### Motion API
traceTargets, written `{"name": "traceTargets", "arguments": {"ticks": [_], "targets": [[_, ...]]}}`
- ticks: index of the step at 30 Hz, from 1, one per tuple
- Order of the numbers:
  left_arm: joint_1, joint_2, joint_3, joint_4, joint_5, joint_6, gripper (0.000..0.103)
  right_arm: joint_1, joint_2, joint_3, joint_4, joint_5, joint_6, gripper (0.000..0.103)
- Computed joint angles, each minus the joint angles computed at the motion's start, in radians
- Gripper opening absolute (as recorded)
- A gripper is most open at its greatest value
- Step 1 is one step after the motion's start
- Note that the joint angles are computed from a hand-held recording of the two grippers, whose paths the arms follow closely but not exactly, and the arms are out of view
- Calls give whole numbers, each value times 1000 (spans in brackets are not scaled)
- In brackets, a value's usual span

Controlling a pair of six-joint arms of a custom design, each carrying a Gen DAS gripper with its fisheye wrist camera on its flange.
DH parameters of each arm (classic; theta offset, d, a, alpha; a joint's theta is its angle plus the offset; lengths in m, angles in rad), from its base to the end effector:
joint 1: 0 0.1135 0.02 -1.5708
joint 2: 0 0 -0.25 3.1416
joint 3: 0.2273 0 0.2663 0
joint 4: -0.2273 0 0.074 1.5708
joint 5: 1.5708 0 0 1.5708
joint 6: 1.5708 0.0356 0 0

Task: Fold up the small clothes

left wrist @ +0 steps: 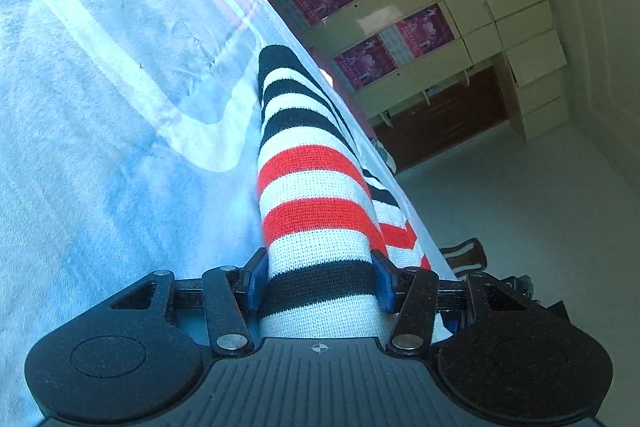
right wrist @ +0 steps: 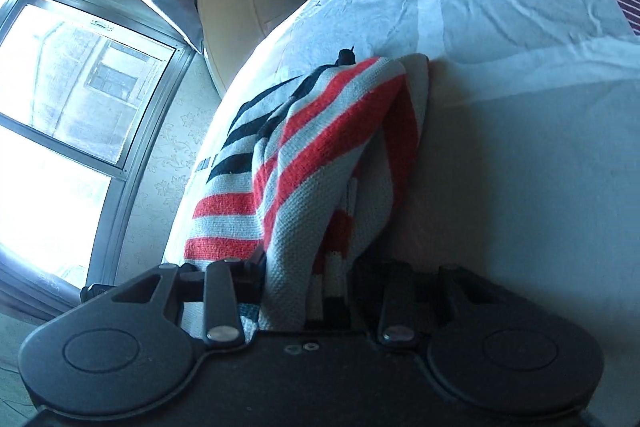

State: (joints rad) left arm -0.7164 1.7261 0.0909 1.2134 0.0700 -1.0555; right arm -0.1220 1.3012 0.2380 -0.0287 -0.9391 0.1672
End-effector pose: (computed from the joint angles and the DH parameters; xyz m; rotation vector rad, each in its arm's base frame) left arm 0.1505 -0.1344 0.0529 -0.3227 2.1810 -1.1540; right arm 0.1779 0.0071 0.0726 0.0521 2.4377 1.2408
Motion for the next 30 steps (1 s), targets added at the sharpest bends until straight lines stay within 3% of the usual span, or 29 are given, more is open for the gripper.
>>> {"name": "traceTargets", "arguments": {"ticks": [3,4,6,9,10,13,16,18,21,23,25,28,30], "targets": [[12,-68,36,-100,-26,12,62,-29,-110,13,-78,37,-5,54],[46,-62,42,-97,-1,23,64,-40,-110,19,-54,46,15,65],[113,-43,107,-159,43,49,64,-48,-12,53,52,50,101,70],[176,31,212,-209,109,86,64,-15,90,89,182,102,193,60],[189,56,243,-220,134,95,64,7,106,100,196,135,194,51],[219,79,284,-257,167,161,57,110,-2,57,243,285,130,30],[203,89,262,-239,133,187,57,176,-17,47,240,412,58,28],[184,63,239,-239,103,189,58,173,3,45,252,424,49,33],[149,-66,195,-339,48,211,63,170,-102,63,92,438,83,39],[122,-169,146,-382,44,228,65,156,-307,27,-62,421,74,44],[50,-338,88,-504,-12,229,70,154,-550,-15,-267,371,50,60],[-45,-480,35,-639,-74,205,71,227,-882,-54,-584,399,22,60],[-113,-514,-9,-650,-138,180,71,379,-1036,-71,-741,598,22,48]]}}
